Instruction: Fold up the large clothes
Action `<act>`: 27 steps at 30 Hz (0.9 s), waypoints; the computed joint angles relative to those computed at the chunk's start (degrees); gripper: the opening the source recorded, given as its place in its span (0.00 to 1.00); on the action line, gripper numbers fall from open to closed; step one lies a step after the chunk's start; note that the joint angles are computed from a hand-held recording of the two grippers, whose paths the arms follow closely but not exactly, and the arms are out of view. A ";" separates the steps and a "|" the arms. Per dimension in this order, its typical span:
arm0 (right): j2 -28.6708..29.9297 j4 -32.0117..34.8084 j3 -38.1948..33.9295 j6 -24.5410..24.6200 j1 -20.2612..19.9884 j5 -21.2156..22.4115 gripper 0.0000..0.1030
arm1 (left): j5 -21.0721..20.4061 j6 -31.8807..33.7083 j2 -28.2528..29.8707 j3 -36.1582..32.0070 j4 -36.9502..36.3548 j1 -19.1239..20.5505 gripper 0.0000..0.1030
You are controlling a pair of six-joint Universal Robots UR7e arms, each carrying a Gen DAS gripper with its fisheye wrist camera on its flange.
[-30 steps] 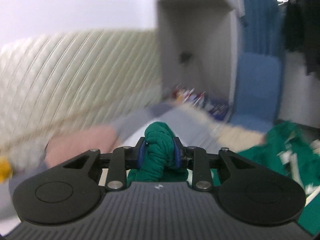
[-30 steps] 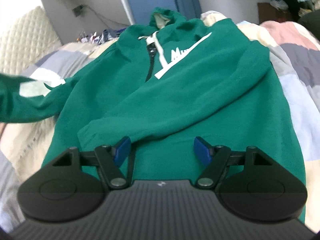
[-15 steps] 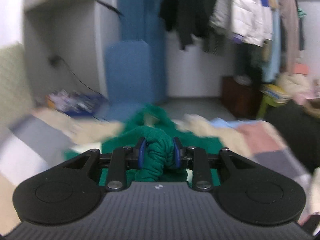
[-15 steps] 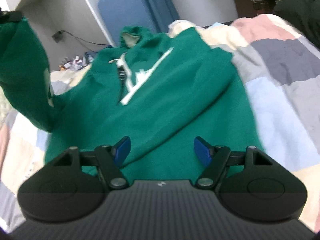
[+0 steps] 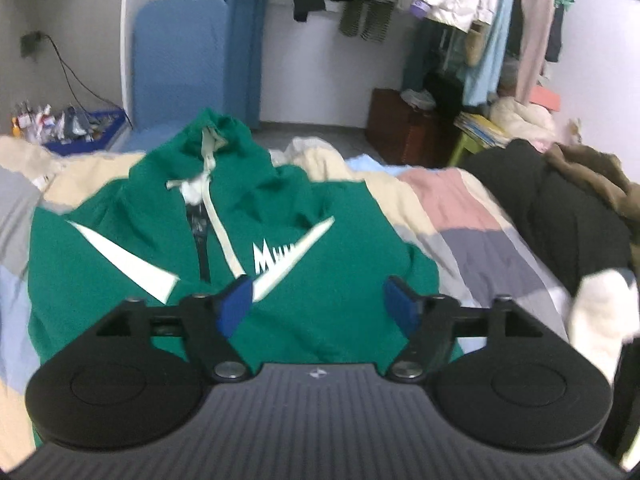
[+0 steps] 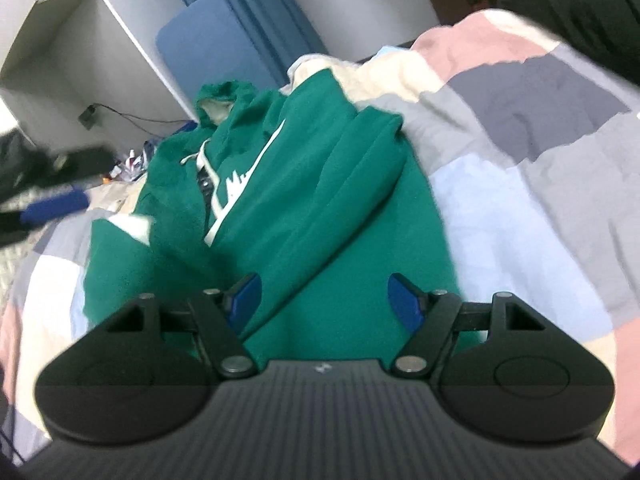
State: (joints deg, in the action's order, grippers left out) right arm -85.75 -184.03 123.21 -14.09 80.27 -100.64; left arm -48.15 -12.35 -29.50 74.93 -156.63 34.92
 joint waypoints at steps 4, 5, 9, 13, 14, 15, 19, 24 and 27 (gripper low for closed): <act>-0.21 -1.40 0.17 1.47 -0.31 -0.83 0.70 | -0.59 -3.18 -4.65 8.19 -4.09 1.28 0.79; -0.33 -1.71 0.29 1.27 -0.35 -0.37 0.70 | -0.27 -4.47 -5.83 10.35 -5.42 1.58 0.79; -1.06 -0.65 1.11 0.56 -0.91 5.73 0.72 | 2.78 -12.75 -9.13 17.47 -10.52 5.25 0.79; -0.43 2.63 0.98 -0.82 -1.64 13.58 0.72 | 3.26 -19.32 -10.97 22.44 -18.20 9.69 0.79; 0.41 2.58 0.73 -1.44 -1.23 13.37 0.72 | 2.84 -19.92 -11.39 23.11 -19.15 10.66 0.79; 1.47 1.85 0.51 -2.11 -0.67 12.44 0.72 | 2.35 -20.81 -11.53 23.38 -19.72 11.79 0.78; 6.14 -0.13 -1.26 -3.69 0.60 10.05 0.72 | -1.28 -19.11 -10.53 23.30 -26.36 15.17 0.78; 11.22 -5.63 -3.10 -8.47 2.09 6.79 0.71 | -5.66 -18.00 -7.30 20.77 -34.22 18.27 0.61; 13.16 -7.07 -4.03 -10.40 2.26 5.86 0.71 | -6.15 -20.83 -5.71 18.12 -34.57 19.42 0.34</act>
